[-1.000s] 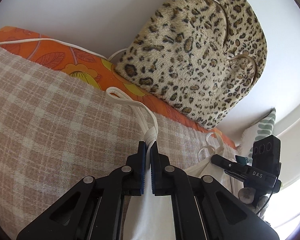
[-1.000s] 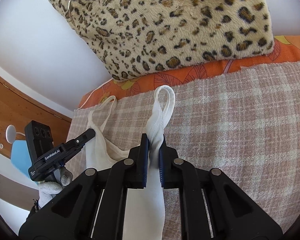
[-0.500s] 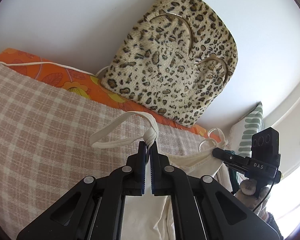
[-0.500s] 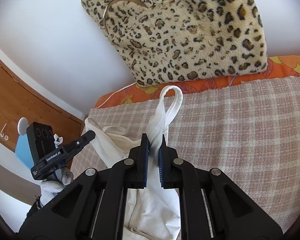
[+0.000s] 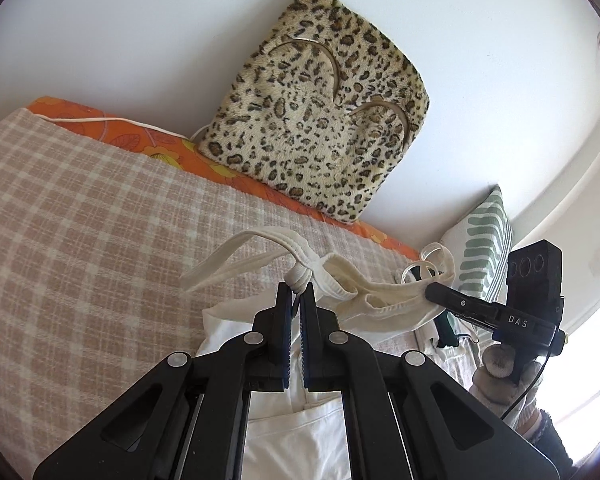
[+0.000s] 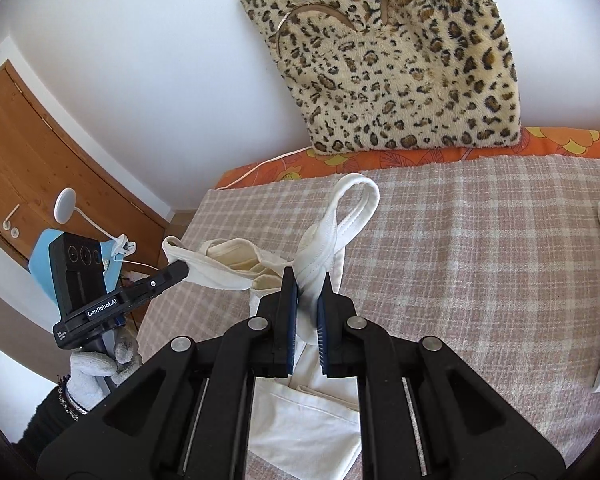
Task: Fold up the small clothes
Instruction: 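Fold the straps down over the folded hem with both tools, then open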
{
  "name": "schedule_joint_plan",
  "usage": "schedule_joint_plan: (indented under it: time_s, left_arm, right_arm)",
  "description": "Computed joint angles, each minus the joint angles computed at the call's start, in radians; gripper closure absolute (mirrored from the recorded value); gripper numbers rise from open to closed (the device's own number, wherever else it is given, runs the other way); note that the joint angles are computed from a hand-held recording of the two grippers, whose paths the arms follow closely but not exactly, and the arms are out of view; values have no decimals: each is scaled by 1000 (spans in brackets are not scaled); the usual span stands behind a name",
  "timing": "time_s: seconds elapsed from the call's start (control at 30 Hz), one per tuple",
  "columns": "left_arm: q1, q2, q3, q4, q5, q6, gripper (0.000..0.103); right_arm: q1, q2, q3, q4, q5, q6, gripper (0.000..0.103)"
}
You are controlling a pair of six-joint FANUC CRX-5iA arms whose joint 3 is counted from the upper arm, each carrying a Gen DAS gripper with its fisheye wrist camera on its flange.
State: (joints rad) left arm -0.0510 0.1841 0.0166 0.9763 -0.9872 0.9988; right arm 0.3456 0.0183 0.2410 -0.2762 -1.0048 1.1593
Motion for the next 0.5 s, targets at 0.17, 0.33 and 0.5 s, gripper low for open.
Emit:
schedule_joint_plan:
  time_s: [0.17,0.33,0.5]
  left_arm:
    - [7,-91,-107,-19,-10,-28,101]
    - [18,-160,-199,-45,-15,-41,101]
    - [26,-203,-267,-88,-27,-54,101]
  right_arm:
    - [66,-83,-105,65,12,-56,93]
    - [130,-158,-203,119,25,-113,93]
    - [190,-220,-307,172,46,-174,93]
